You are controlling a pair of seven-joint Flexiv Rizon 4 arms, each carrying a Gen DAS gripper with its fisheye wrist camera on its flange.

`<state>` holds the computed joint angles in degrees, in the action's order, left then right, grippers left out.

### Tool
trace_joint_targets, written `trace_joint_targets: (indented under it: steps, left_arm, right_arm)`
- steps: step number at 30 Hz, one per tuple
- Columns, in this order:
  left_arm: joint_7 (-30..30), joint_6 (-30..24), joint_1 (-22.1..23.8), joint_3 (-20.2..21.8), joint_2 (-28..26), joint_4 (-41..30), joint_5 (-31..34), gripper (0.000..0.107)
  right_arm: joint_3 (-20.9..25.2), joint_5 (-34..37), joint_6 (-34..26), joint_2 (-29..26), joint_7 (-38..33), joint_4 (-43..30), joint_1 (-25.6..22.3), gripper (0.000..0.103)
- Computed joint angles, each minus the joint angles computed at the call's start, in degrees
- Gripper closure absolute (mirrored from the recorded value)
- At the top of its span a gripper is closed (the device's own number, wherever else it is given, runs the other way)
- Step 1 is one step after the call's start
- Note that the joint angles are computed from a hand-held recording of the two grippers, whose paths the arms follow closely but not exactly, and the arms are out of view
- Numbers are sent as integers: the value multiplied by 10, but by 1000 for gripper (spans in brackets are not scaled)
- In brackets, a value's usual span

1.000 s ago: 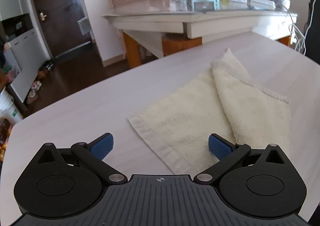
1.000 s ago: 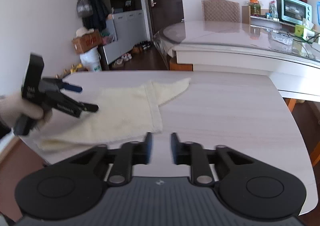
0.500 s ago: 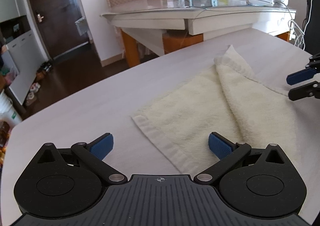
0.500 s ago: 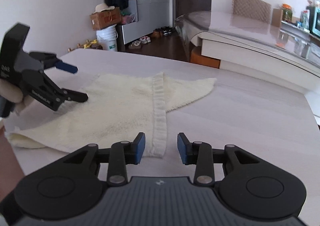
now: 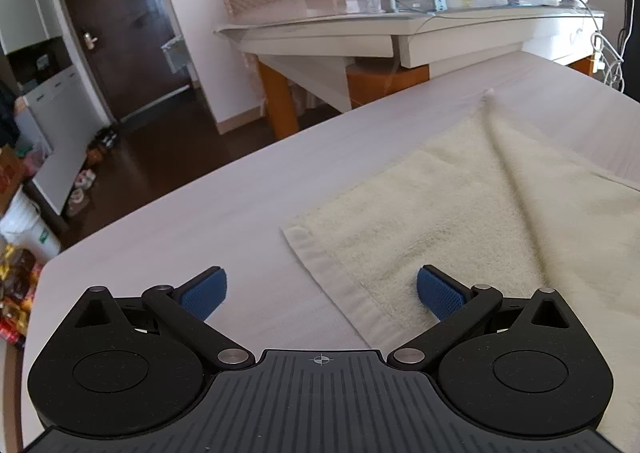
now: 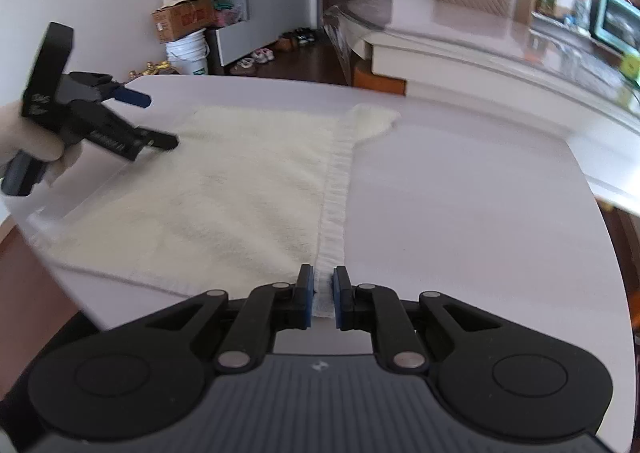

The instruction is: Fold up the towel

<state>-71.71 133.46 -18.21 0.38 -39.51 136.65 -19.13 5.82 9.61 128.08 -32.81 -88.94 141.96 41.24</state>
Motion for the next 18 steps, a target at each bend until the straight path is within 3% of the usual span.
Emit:
trace_joint_targets:
  steps: [6, 11, 15, 18]
  left_arm:
    - [16, -6, -35, 11, 3, 0, -48, 4]
    - [14, -4, -45, 11, 11, 11, -67, 4]
    - [10, 2, -43, 4, 22, 29, -55, 4]
    - [-3, 0, -26, -8, 31, 41, -24, 4]
  right_arm:
    - [20, 25, 27, 18, 12, 52, 11, 91]
    - [45, -2, 106, 10, 8, 82, -27, 77]
    - [39, -46, 167, 0, -75, 109, -42, 73]
    - [34, -80, 165, 2, -140, 117, -49, 67]
